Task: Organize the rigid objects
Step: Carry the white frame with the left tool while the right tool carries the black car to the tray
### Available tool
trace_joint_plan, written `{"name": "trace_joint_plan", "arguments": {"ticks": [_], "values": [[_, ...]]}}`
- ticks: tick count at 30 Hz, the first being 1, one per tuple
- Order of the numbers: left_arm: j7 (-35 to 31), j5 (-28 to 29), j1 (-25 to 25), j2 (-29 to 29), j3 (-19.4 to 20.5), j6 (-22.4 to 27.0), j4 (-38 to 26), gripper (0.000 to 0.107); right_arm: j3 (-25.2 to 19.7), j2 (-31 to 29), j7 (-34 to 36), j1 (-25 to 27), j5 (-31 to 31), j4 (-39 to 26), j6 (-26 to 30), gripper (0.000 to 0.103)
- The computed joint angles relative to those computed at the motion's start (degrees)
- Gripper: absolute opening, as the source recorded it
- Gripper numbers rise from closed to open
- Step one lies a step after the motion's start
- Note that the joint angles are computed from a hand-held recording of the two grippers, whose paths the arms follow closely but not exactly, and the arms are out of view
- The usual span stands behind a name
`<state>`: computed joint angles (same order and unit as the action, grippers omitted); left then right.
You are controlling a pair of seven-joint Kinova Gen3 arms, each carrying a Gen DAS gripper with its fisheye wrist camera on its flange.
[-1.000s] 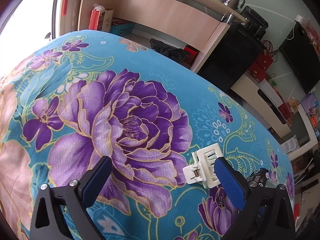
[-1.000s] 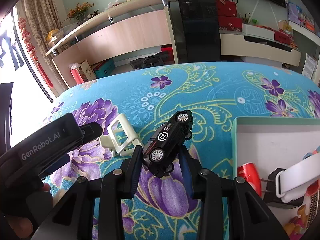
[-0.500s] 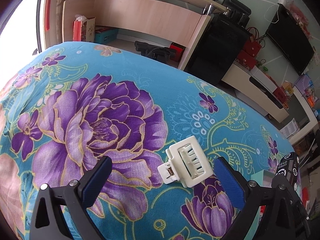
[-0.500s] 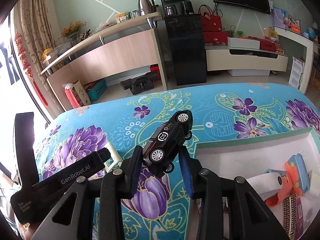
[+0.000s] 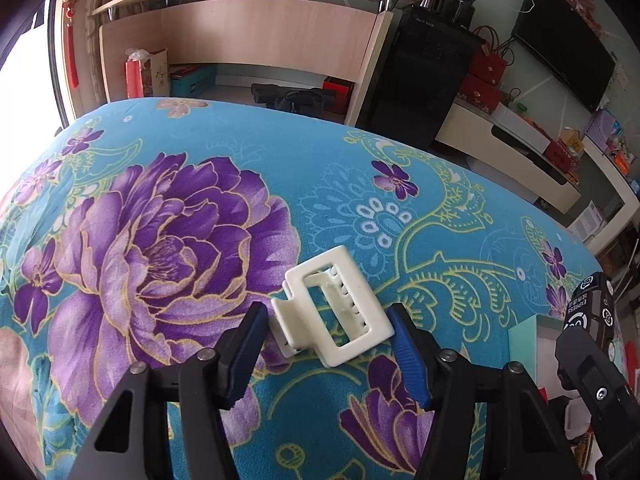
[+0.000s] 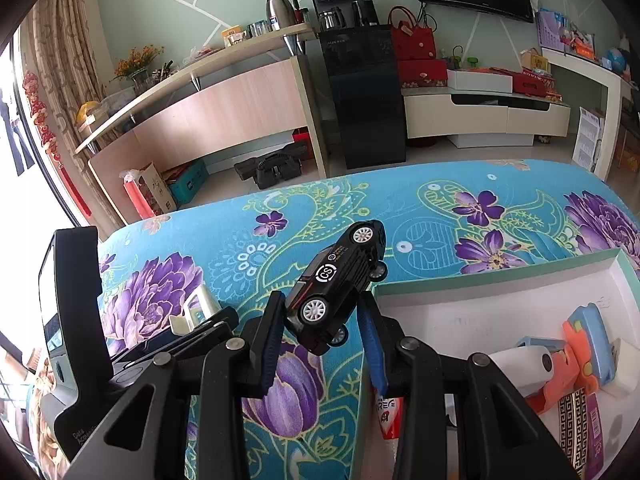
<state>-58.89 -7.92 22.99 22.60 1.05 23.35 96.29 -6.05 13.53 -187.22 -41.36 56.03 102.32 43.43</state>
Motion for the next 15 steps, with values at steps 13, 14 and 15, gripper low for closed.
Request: {"name": "trace_joint_plan", "arguments": {"ticks": [13,14,15], "values": [[-0.99,1.61,-1.33,-5.23,1.12,-4.69,4.40,0.055,-1.03,-2.07,-1.04,-0.57,1.92,1.04,2.64,0.038],[-1.20,1.73,-1.42,-5.87,1.36,-5.12,4.94,0.055,-1.27,-2.48,-1.32,-0.55,2.15,1.31,3.00,0.038],[-0.80,1.25,-0.80,-6.63,0.92,-5.53,5.52,0.055,-1.55,-2.97,-1.70,-0.53,2.39,1.64,3.44,0.038]]}}
